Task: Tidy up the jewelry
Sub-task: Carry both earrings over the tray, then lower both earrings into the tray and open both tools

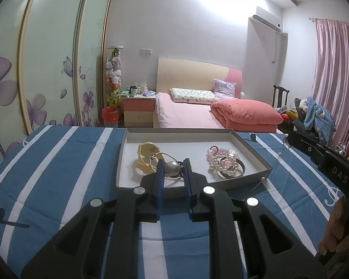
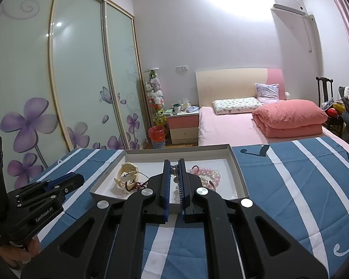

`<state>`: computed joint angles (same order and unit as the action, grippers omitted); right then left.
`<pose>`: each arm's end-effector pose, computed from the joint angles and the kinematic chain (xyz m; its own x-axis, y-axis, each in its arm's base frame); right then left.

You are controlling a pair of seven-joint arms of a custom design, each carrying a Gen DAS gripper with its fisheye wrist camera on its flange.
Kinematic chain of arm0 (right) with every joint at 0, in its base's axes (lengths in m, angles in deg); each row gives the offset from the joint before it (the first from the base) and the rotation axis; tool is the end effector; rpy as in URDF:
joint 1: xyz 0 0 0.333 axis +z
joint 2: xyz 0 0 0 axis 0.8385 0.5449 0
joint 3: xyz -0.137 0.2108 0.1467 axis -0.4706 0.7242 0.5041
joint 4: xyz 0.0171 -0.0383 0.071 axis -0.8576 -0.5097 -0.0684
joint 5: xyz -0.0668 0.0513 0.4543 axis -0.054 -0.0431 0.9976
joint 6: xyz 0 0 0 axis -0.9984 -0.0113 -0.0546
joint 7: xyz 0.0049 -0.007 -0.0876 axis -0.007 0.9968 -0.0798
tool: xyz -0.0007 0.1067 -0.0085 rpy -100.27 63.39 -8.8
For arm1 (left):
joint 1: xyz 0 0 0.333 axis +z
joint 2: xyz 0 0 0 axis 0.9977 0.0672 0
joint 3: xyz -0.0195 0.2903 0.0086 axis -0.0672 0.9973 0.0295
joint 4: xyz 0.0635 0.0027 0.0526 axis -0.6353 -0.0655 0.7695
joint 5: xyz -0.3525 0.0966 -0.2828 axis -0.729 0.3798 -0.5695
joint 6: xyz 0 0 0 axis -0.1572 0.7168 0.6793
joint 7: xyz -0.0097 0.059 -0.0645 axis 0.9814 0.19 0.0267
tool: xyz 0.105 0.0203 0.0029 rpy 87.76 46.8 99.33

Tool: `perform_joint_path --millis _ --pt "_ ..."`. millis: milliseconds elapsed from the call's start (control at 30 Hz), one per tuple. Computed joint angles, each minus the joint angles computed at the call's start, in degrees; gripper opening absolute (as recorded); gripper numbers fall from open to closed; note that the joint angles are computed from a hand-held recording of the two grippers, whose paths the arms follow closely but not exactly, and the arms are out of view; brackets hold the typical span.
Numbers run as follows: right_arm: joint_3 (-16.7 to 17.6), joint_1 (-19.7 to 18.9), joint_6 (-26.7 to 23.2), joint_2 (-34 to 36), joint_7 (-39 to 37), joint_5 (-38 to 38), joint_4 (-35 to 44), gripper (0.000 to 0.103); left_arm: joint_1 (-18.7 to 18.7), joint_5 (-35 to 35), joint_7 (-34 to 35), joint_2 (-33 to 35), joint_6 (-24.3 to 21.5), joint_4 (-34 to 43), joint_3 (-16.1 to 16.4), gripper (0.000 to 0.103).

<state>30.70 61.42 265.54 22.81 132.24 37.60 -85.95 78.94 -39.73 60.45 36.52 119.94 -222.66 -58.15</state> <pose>0.4165 0.2591 0.5666 0.2843 -0.9436 -0.1699 -0.3592 0.0594 -0.9313 0.4002 -0.1282 0.5628 -0.0552 -0.9939 0.0958 -0.4402 -0.0619 -0.8958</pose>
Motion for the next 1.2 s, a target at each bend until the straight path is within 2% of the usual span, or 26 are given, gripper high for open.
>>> perform_joint_path --millis 300,567,867,1200 --pt "-0.08 0.25 -0.21 -0.37 0.33 -0.12 -0.38 0.008 -0.08 0.09 0.03 0.16 0.22 -0.01 0.10 0.017" --pt "1.39 -1.84 0.97 -0.36 0.74 -0.29 0.32 0.008 0.68 0.53 -0.22 0.80 1.35 0.33 -0.24 0.017" --pt "6.20 -8.39 3.64 2.88 0.17 0.00 4.88 0.008 3.06 2.15 -0.28 5.06 4.36 4.07 -1.12 0.017" --pt "12.70 -15.59 6.07 8.64 -3.26 1.79 10.87 0.008 5.47 3.42 -0.95 13.48 7.64 10.49 -2.01 0.017"
